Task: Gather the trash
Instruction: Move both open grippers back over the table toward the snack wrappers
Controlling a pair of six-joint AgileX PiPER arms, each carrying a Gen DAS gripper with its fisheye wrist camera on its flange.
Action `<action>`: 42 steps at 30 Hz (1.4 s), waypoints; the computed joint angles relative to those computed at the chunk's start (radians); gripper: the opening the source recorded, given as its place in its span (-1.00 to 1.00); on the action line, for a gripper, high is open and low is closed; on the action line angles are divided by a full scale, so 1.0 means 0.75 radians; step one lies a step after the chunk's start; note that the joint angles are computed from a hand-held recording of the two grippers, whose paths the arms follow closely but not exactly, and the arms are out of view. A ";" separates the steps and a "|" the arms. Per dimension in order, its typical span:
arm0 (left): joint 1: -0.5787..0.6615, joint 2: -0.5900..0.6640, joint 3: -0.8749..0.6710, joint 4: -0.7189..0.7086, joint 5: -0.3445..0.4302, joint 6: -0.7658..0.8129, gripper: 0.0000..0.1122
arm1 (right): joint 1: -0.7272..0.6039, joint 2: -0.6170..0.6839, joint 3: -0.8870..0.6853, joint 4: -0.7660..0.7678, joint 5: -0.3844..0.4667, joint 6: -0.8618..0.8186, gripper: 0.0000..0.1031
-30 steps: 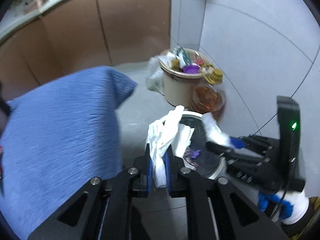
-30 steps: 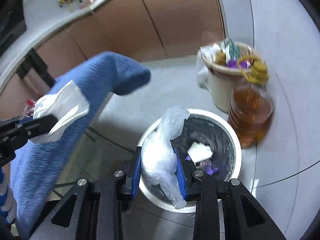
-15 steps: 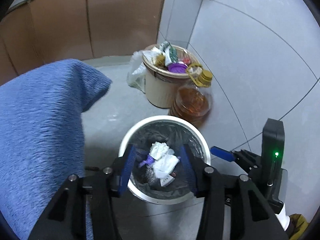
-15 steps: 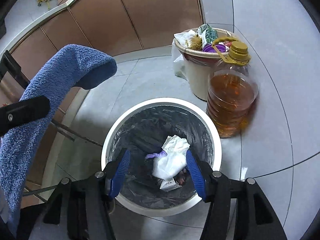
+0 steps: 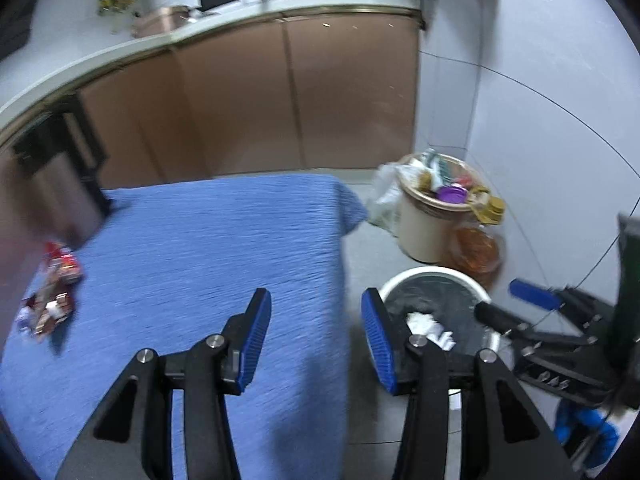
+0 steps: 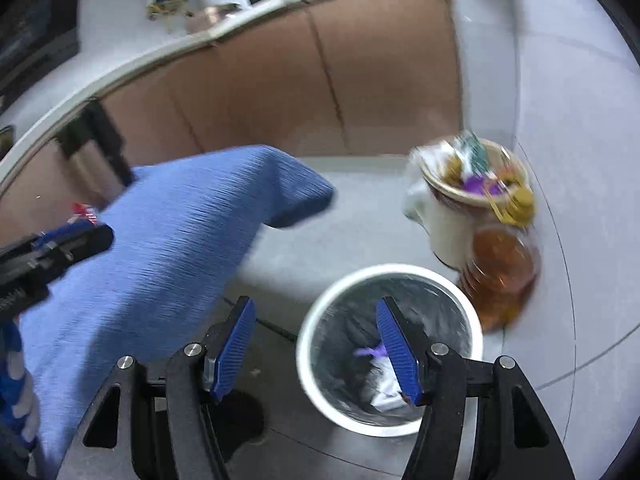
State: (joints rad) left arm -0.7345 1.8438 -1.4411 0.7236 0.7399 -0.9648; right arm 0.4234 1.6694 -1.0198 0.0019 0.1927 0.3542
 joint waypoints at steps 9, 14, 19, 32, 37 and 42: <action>0.001 -0.401 0.425 0.249 0.146 -0.327 -0.19 | 0.265 -0.043 -0.170 -0.306 0.102 0.275 0.22; 0.001 -0.617 0.603 0.310 0.236 -0.420 -0.19 | 0.395 -0.009 -0.285 -0.358 0.158 0.301 0.23; 0.017 -0.796 0.732 0.345 0.291 -0.460 -0.19 | 0.511 0.054 -0.428 -0.405 0.236 0.319 0.23; 0.292 -1.147 0.977 0.276 0.169 -0.369 -0.18 | 0.705 0.286 -0.889 -0.411 0.507 0.215 0.23; 0.513 -1.228 1.046 0.173 0.023 -0.220 -0.18 | 0.754 0.414 -1.105 -0.373 0.621 0.141 0.23; 0.758 -1.255 1.092 0.020 -0.144 -0.009 -0.18 | 0.774 0.571 -1.362 -0.283 0.737 0.025 0.23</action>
